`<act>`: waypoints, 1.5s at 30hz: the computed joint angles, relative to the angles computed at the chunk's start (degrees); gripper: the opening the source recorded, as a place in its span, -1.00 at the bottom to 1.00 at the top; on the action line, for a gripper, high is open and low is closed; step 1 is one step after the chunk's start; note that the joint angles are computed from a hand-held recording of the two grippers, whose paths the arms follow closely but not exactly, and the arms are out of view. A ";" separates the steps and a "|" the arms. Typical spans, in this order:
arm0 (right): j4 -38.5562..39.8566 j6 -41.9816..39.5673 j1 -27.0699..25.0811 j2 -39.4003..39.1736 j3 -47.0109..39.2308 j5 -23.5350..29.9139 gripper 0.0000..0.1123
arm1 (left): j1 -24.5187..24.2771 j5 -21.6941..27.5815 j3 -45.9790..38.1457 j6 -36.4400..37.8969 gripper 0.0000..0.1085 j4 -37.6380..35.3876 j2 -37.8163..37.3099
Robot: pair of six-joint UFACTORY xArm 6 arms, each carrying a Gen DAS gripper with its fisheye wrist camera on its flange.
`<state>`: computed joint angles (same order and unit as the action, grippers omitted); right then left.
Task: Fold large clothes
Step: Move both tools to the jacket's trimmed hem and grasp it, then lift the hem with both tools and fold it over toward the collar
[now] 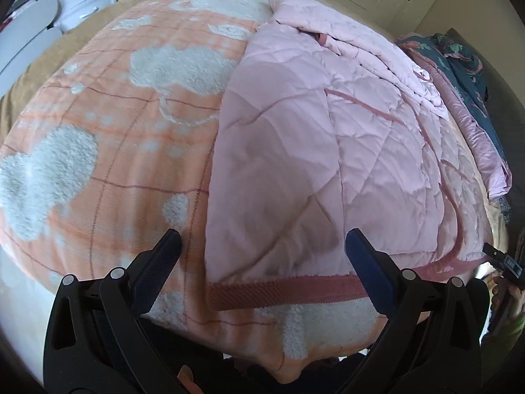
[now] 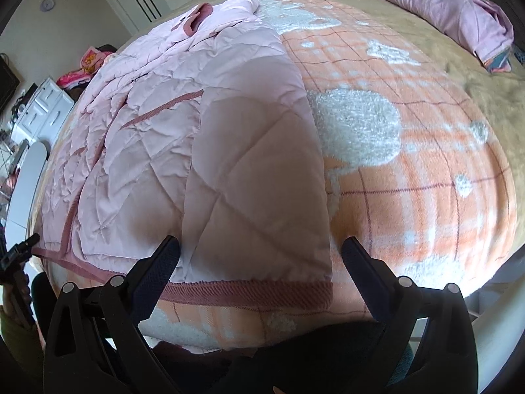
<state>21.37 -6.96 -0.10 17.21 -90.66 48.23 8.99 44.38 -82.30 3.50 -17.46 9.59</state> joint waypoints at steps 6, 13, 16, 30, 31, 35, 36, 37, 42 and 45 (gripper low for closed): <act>1.90 -1.19 -0.08 -0.74 1.80 -1.28 0.73 | -1.10 -1.00 -0.57 1.15 0.72 1.76 0.56; 6.35 -4.73 -0.43 -1.23 1.60 -0.06 0.06 | -2.06 -0.82 -2.66 -0.38 0.39 5.12 2.38; 9.55 -6.62 -0.82 -1.91 1.95 -0.18 -0.17 | -2.24 -0.23 -3.73 -0.80 0.15 6.38 2.80; 24.20 -12.89 -2.93 -1.58 2.92 1.02 -0.62 | -3.84 -0.46 -6.84 1.97 -0.78 7.28 2.83; 25.49 -14.22 -2.78 -2.41 3.55 0.14 -0.67 | -3.90 -0.74 -6.97 2.12 -0.79 7.08 2.71; 25.97 -16.35 -2.20 -3.31 2.00 -1.47 -0.72 | -3.85 -1.17 -8.47 2.10 -0.81 6.14 2.65; 26.38 -16.84 -2.07 -3.34 1.15 -1.83 -0.72 | -3.80 -1.09 -9.25 2.18 -0.82 6.00 2.77; 26.73 -17.23 -1.96 -2.95 0.24 -2.12 -0.73 | -3.72 -1.04 -9.77 2.25 -0.82 5.77 2.85; 27.68 -17.75 -1.94 0.11 -7.42 -1.50 -0.75 | -3.32 -1.10 -13.50 1.18 -0.82 4.16 4.10; 27.79 -17.79 -1.97 3.45 -13.95 -0.35 -0.76 | -3.34 -1.25 -16.12 0.28 -0.83 3.99 5.23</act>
